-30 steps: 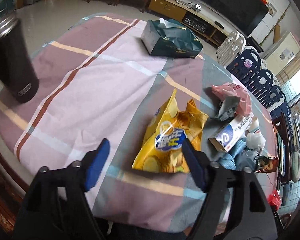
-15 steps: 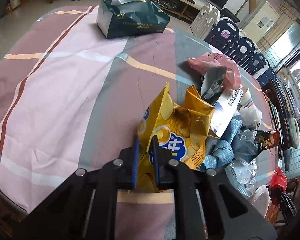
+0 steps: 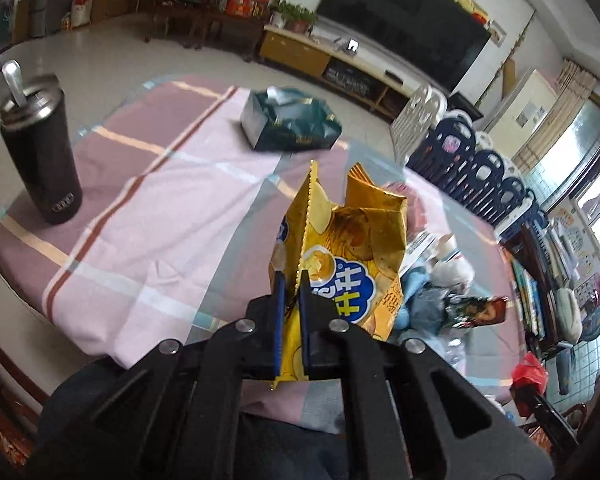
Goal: Collect trash
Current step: 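Drop the red packet into the basket with the right gripper while the left drops the chip bag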
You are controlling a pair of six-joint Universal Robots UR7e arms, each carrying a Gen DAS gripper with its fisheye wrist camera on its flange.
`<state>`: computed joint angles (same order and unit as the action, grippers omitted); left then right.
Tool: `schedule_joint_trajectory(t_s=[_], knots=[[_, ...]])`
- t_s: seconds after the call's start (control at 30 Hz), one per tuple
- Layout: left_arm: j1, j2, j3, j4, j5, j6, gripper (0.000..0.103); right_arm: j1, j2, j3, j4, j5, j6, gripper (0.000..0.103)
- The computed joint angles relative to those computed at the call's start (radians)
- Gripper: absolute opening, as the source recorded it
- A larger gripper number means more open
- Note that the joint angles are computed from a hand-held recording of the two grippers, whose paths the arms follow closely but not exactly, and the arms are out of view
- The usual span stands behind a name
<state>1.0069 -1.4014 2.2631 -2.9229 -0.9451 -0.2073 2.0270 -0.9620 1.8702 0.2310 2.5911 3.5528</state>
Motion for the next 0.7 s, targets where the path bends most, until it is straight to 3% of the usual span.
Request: schedule_joint_trajectory(t_s=[0.37,0.7], knots=[[-0.132,-0.146,0.075,0.028,0.003,-0.034,0.008,0.063,-0.036,0.02,-0.012,0.031,-0.002,0.03],[-0.149,-0.157,0.088,0.019,0.001,-0.015,0.008,0.056,-0.032,0.035,-0.004,0.024,0.03,0.03]])
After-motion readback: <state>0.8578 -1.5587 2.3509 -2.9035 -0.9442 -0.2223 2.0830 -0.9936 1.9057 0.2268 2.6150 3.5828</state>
